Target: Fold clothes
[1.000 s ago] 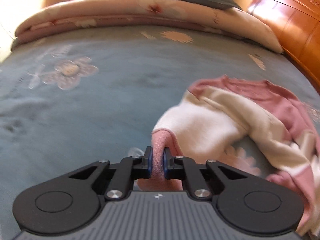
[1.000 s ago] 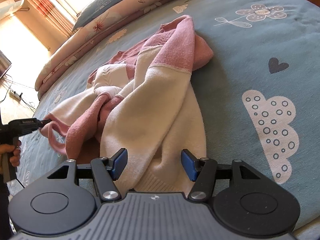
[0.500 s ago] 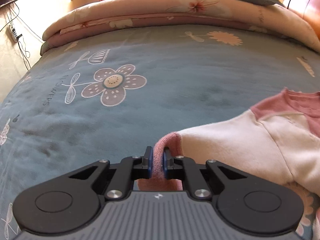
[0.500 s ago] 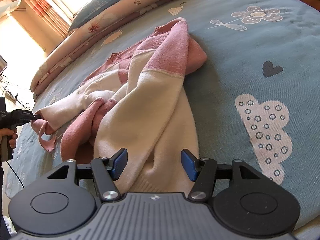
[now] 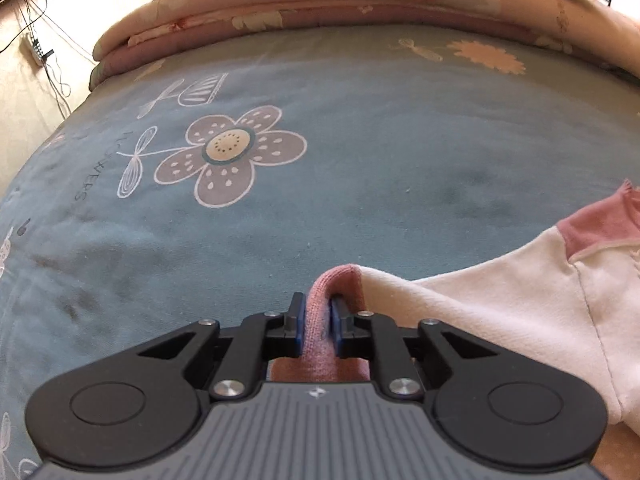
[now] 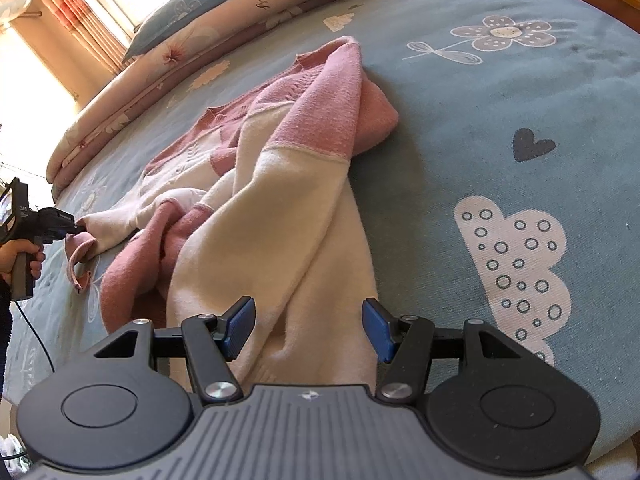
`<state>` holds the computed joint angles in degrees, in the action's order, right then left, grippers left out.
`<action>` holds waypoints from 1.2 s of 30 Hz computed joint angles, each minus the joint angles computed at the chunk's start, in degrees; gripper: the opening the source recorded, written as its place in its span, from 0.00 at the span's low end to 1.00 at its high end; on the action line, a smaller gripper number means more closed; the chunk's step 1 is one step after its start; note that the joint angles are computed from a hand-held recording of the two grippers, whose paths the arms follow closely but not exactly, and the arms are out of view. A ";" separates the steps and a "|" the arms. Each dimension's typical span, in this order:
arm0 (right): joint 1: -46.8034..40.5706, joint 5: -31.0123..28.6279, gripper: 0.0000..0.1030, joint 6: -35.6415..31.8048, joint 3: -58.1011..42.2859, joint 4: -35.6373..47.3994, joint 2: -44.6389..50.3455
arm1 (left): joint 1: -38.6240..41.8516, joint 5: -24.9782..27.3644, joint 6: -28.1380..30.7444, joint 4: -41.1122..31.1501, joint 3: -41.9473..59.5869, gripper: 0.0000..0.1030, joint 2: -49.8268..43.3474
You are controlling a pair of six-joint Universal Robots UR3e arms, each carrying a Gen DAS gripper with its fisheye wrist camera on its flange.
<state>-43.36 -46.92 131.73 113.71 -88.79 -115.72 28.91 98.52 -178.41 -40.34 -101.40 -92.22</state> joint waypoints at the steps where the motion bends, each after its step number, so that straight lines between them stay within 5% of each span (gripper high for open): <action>1: 0.08 0.01 0.62 0.12 -0.03 -0.20 0.16 | 0.98 -1.73 0.17 -0.20 -0.86 0.14 1.48; 4: 0.69 0.13 0.62 0.71 0.05 -1.09 0.47 | 4.75 -7.78 1.57 -2.95 -3.53 0.18 7.91; 8: 0.66 1.14 0.62 -0.53 0.17 0.85 -0.19 | 8.93 -13.24 6.82 -6.05 -8.75 0.40 18.23; 15: -0.52 2.40 0.62 -4.99 -0.87 8.34 -3.50 | 20.33 -27.10 9.51 -15.29 -20.89 0.50 35.48; 18: -2.00 2.48 0.62 -7.77 -1.90 12.40 -4.88 | 21.65 -29.18 9.45 -13.73 -27.13 0.50 37.90; 25: -5.24 2.29 0.62 -10.90 -3.50 17.08 -7.13 | 19.05 -27.84 4.49 3.25 -36.32 0.65 35.70; 28: -5.19 1.75 0.62 -10.09 -3.08 16.11 -7.34 | 16.79 -25.38 4.60 3.66 -35.81 0.55 35.34; 30: -4.52 1.46 0.62 -9.40 -2.68 15.09 -7.30 | 17.84 -26.38 6.07 -1.33 -33.92 0.22 37.10; 36: -2.30 1.76 0.62 -7.32 -2.08 11.88 -6.98 | 21.57 -25.82 13.34 -11.53 -26.88 0.07 41.74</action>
<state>-45.66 -45.16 124.41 111.63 -76.91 -122.70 50.48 72.70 -165.07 -51.87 -128.28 -50.48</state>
